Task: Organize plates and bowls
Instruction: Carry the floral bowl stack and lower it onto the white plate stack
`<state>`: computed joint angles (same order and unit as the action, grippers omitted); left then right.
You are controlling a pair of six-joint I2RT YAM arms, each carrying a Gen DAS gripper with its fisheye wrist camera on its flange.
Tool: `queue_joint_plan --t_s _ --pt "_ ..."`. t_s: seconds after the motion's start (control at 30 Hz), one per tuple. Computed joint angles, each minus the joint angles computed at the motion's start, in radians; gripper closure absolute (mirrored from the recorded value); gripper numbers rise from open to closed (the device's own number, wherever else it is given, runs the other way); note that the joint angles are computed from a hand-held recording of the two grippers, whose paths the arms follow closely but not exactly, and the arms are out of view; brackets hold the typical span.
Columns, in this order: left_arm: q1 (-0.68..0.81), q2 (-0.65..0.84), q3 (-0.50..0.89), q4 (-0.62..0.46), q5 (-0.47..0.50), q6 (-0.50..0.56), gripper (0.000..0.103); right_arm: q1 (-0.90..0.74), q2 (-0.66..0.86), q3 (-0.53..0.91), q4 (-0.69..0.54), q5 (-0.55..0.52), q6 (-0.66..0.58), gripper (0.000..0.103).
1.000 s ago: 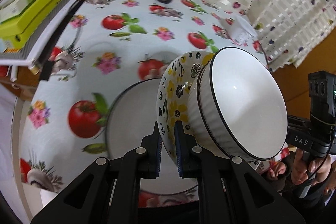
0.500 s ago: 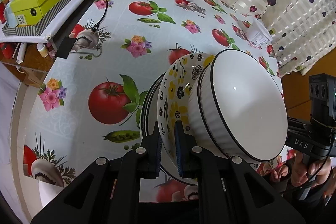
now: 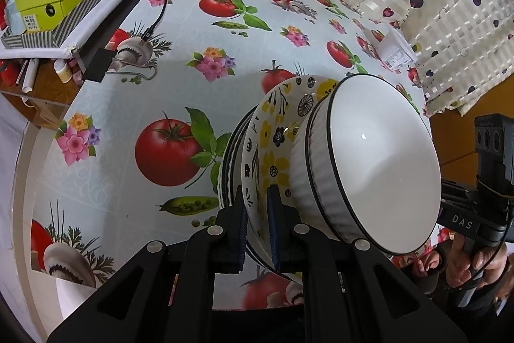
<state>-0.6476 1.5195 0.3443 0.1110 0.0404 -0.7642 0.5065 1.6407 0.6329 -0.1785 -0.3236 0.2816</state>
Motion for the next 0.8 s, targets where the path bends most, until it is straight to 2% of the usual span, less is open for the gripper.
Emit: queue_joint_plan --t_s 0.3,0.63,0.8 --pt "0.026 0.02 -0.026 0.067 0.028 0.004 0.092 0.008 0.006 -0.004 0.014 0.004 0.013 0.092" --pt "0.018 0.012 -0.062 0.132 0.012 -0.016 0.092 0.009 0.002 -0.008 0.015 0.007 0.0 0.088" --pt "0.01 -0.087 -0.114 0.133 -0.033 -0.03 0.089 0.024 -0.011 -0.013 0.003 0.007 0.003 0.086"
